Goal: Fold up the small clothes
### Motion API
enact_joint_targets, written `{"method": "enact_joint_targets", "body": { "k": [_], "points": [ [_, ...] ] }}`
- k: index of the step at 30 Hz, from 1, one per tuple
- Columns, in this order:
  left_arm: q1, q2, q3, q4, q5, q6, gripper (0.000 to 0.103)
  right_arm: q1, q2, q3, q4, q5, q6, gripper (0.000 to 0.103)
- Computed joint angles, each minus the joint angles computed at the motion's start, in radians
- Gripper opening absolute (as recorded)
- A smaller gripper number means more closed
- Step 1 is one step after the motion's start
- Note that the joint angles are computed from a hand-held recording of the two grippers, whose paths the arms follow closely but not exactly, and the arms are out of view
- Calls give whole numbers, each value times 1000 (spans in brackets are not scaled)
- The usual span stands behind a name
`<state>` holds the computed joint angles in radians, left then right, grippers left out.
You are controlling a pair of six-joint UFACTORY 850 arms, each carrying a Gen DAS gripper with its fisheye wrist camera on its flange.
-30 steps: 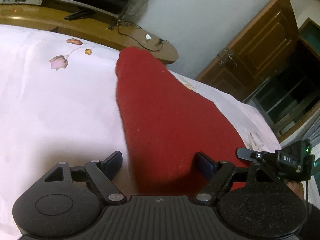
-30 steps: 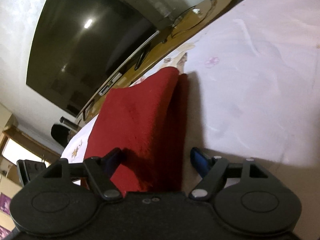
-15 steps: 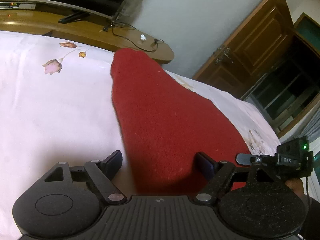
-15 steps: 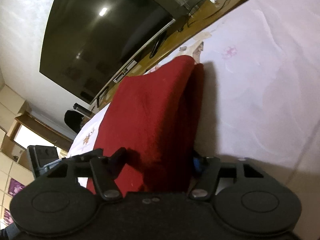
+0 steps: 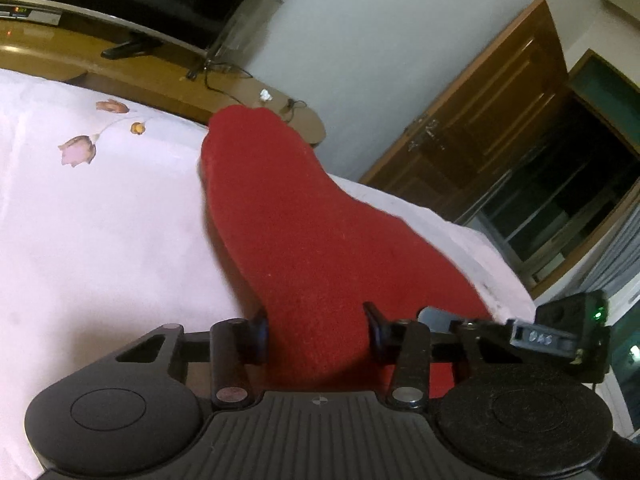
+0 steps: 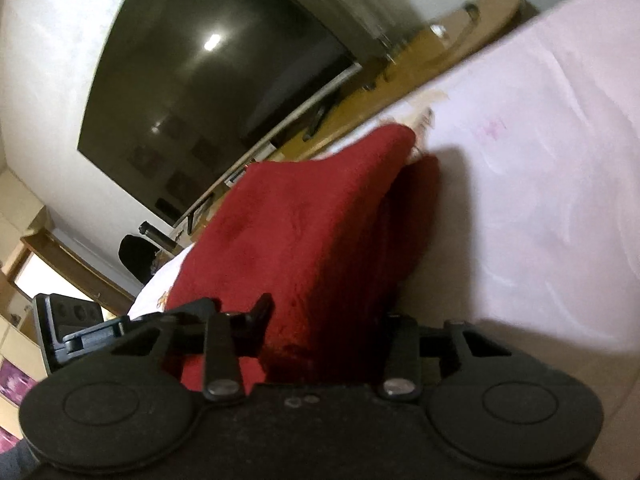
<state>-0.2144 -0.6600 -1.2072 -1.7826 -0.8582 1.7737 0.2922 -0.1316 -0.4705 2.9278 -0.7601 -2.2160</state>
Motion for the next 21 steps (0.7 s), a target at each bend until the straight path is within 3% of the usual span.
{"method": "enact_joint_targets", "body": {
  "k": [5, 10, 15, 21],
  "points": [
    [56, 56, 56, -6, -59, 30, 43, 71, 63, -36, 81, 67, -97, 38],
    [170, 123, 103, 46, -110, 40, 43, 171, 59, -118, 162, 118, -165, 38],
    [314, 158, 116, 132, -109, 18, 43, 257, -68, -268, 170, 123, -149, 38],
    [472, 130, 73, 239, -73, -47, 43, 336, -287, -501, 99, 121, -29, 38]
  ]
}}
